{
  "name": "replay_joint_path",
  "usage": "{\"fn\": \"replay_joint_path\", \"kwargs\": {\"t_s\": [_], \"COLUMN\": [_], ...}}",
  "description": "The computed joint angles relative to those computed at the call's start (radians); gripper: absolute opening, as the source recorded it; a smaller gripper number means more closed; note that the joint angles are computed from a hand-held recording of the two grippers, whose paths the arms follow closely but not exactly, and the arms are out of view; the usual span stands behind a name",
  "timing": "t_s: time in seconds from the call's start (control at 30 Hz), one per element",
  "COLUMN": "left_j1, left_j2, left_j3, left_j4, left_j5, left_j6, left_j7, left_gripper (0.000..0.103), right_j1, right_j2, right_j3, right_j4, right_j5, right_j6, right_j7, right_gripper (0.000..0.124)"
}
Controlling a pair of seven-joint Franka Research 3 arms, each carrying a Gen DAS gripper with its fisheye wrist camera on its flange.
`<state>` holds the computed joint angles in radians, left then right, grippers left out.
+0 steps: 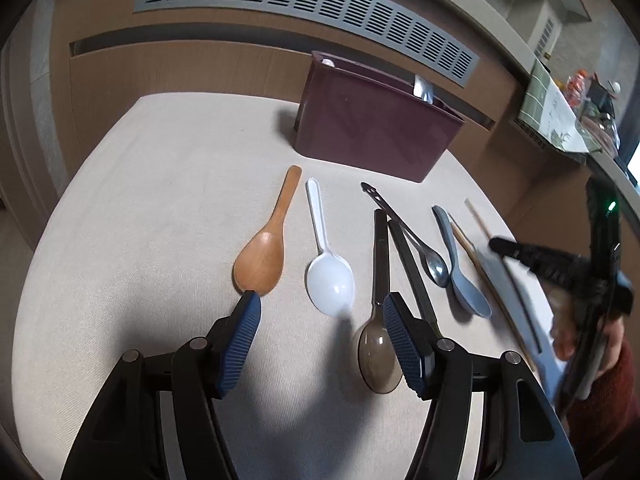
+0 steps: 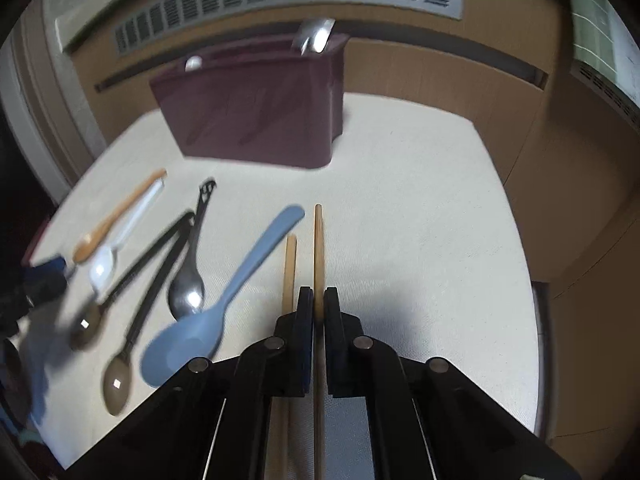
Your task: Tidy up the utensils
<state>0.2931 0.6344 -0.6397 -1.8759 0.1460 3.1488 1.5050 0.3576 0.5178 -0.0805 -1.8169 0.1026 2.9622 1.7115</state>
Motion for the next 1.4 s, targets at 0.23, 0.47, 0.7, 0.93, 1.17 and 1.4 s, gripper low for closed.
{"fn": "replay_joint_path", "kwargs": {"t_s": [0.23,0.47,0.7,0.93,1.17,1.4], "left_j1": [-0.099,-0.200,-0.163,-0.087,-0.047,-0.019], "left_j2": [-0.024,-0.024,0.008,0.014,0.024,0.012], "left_j3": [0.110,0.247,0.214,0.109,0.040,0.005], "left_j4": [0.000,0.054,0.094,0.059,0.054,0.027], "left_j5": [0.057,0.063,0.038,0.000,-0.014,-0.038], "left_j6": [0.053,0.051,-0.036,-0.022,-0.036,-0.026], "left_j7": [-0.053,-0.168,-0.138,-0.051,0.001,0.034], "left_gripper": [0.062,0.046,0.040,0.041,0.041,0.041], "right_j1": [-0.002,0.037,0.023,-0.181,-0.092,0.055], "right_j2": [-0.072,-0.088,-0.087,-0.080,-0.073,-0.033], "right_j3": [0.016,-0.018,-0.003,0.233,0.144,-0.016], "right_j4": [-0.099,-0.118,-0.126,-0.096,-0.102,-0.049], "right_j5": [0.090,0.093,0.105,0.190,0.188,0.028], "right_j6": [0.139,0.164,0.166,0.039,0.016,-0.029], "right_j7": [-0.004,0.009,-0.005,-0.232,-0.238,-0.092], "right_gripper": [0.004,0.004,0.004,0.010,0.015,0.014]}}
